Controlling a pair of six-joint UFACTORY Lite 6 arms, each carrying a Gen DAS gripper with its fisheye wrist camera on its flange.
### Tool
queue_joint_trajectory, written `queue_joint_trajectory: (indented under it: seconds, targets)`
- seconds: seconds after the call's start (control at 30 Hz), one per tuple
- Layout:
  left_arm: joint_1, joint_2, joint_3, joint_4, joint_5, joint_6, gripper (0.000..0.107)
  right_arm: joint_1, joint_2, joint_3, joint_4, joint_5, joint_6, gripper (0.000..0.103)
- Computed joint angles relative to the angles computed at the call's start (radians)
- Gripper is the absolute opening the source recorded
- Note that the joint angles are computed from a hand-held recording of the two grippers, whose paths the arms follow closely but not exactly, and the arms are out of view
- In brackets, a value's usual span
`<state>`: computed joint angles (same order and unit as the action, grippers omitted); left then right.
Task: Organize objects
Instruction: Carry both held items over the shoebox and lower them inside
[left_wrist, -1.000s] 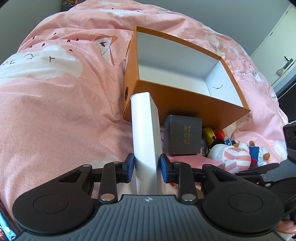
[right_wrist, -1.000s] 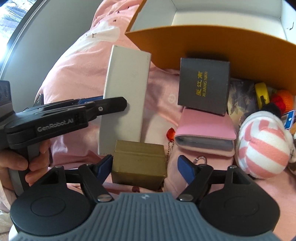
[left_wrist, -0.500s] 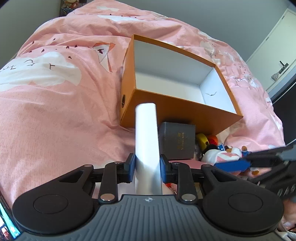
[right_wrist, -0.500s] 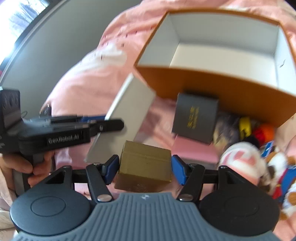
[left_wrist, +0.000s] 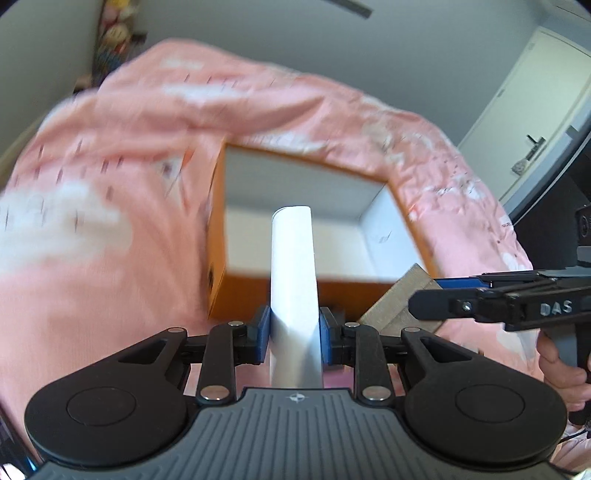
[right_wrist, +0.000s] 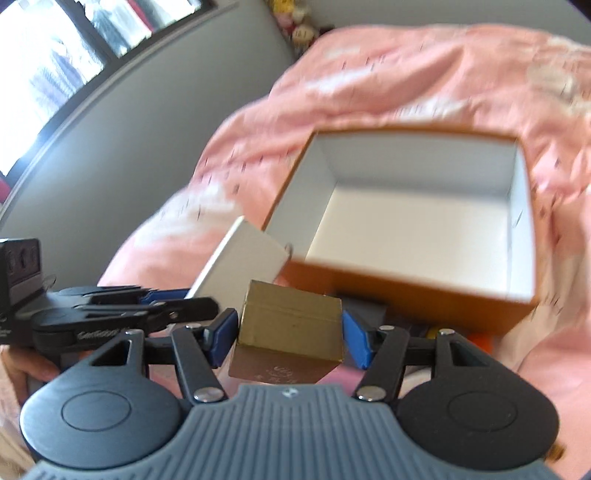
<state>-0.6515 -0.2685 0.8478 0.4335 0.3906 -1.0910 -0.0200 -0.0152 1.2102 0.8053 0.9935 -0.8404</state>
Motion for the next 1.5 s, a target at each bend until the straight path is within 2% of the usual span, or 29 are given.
queue_joint_trajectory:
  seconds: [0.13,0.27,0.43,0.5,0.73,0.83,0.93,1.07,1.27,1.37,1.47,1.5]
  targets:
    - [0.034,0.177,0.217,-0.005,0.0,0.13,0.03,-0.028,0.078,0.112,0.029,-0.041,0.011,0.064]
    - [0.091,0.435,0.48,-0.134,0.01,0.35,0.03,-0.04,0.225,0.267,0.035,-0.086,0.051,0.064]
    - [0.095,0.789,0.832,-0.025,0.165,0.356,0.03,-0.018,0.438,0.46,-0.031,-0.157,0.168,0.064]
    - [0.09,0.905,0.926,0.005,0.221,0.366,0.03,-0.02,0.487,0.484,-0.05,-0.17,0.184,0.064]
    - [0.03,1.106,1.036,0.213,0.352,0.284,0.03,0.009,0.627,0.548,-0.108,-0.208,0.199,0.064]
    - [-0.005,1.206,1.153,0.299,0.452,0.26,0.03,0.019,0.649,0.555,-0.116,-0.216,0.193,0.064]
    - [-0.026,1.35,1.355,0.326,0.578,0.316,0.031,0.025,0.661,0.555,-0.121,-0.227,0.179,0.064]
    - [-0.033,1.437,1.473,0.315,0.627,0.321,0.031,0.03,0.691,0.592,-0.161,-0.231,0.198,0.064]
    - [0.017,1.457,1.544,0.121,0.612,0.413,0.031,0.039,0.729,0.644,-0.253,-0.238,0.261,0.064]
    - [0.034,1.413,1.488,0.087,0.569,0.384,0.033,0.04,0.725,0.641,-0.26,-0.236,0.263,0.064]
    - [0.05,1.331,1.38,0.028,0.486,0.372,0.045,0.043,0.722,0.636,-0.267,-0.232,0.269,0.064]
    - [0.054,1.299,1.337,0.011,0.454,0.369,0.045,0.044,0.721,0.636,-0.271,-0.231,0.273,0.064]
